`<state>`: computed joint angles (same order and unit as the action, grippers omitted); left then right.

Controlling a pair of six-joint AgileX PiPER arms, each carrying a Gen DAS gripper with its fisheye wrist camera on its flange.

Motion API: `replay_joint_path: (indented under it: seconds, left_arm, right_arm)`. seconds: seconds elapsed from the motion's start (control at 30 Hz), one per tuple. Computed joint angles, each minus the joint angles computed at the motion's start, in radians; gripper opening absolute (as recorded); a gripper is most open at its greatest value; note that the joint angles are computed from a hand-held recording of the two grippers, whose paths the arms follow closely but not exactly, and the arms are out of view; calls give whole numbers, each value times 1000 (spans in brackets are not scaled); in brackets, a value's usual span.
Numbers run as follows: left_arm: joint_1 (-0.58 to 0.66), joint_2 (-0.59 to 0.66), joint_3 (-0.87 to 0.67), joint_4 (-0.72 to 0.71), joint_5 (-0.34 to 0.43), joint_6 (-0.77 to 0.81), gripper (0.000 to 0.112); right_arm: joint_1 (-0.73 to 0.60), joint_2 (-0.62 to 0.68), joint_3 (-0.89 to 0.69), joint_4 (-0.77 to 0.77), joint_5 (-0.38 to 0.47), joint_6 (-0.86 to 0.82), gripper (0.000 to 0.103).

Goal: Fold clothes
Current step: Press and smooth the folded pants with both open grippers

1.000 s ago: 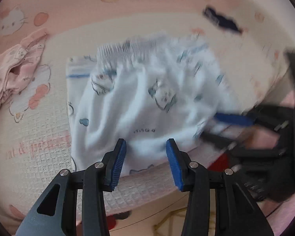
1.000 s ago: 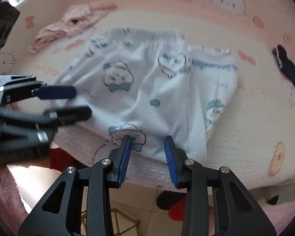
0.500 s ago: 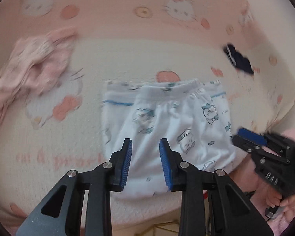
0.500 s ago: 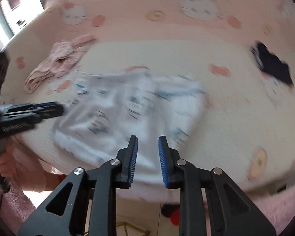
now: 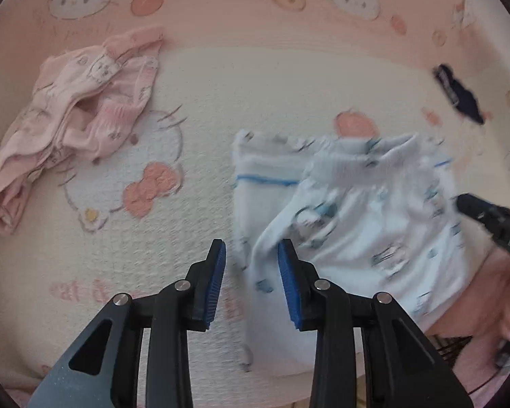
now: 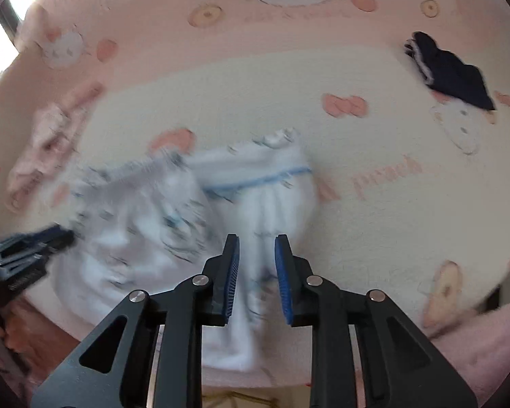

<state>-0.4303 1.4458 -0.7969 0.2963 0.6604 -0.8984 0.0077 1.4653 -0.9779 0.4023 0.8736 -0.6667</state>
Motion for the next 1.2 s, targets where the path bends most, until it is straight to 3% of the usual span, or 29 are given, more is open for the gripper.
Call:
replay_joint_path:
  seconds: [0.13,0.27,0.37,0.4,0.43,0.5,0.63,0.77,0.9,1.0,1.2]
  left_arm:
    - [-74,61,-73,-8,-28,44,34]
    - [-123,193,-172,10,70,78,34]
    - [-102,188,-177,38,115,68,38]
    - [-86,176,-164,63,132,42,53]
    - [-57,156,-139,48,108,41,60]
    - [2,113,-93,-33,34,78,60]
    - [-39,94,-71,-38,-61,65,60]
    - [-60,158,-101,-3,-20,57,60]
    - [-1,92,-61,-26,-32,36,60]
    - [29,23,-9,-100,-93,57,60]
    - [-100,77,-45,24,-13,-31,60]
  right_arm:
    - [153,-59,102,9,-94,-75,23]
    - [290,-48,172,-133,-209,25,25]
    - [259,-2,101,-160,-164,92,25]
    - [231,15,79,-143,-148,95,23]
    - [189,30,54,-107,-119,86,23]
    - [147,46,27,-51,-94,74,22]
    - [204,-30,97,13,-191,-18,29]
    - [236,12,106,-100,-203,51,30]
    - [185,43,39,-100,-131,97,30]
    - [131,31,15,-59,-103,94,31]
    - [258,-17,81,-150,-161,142,32]
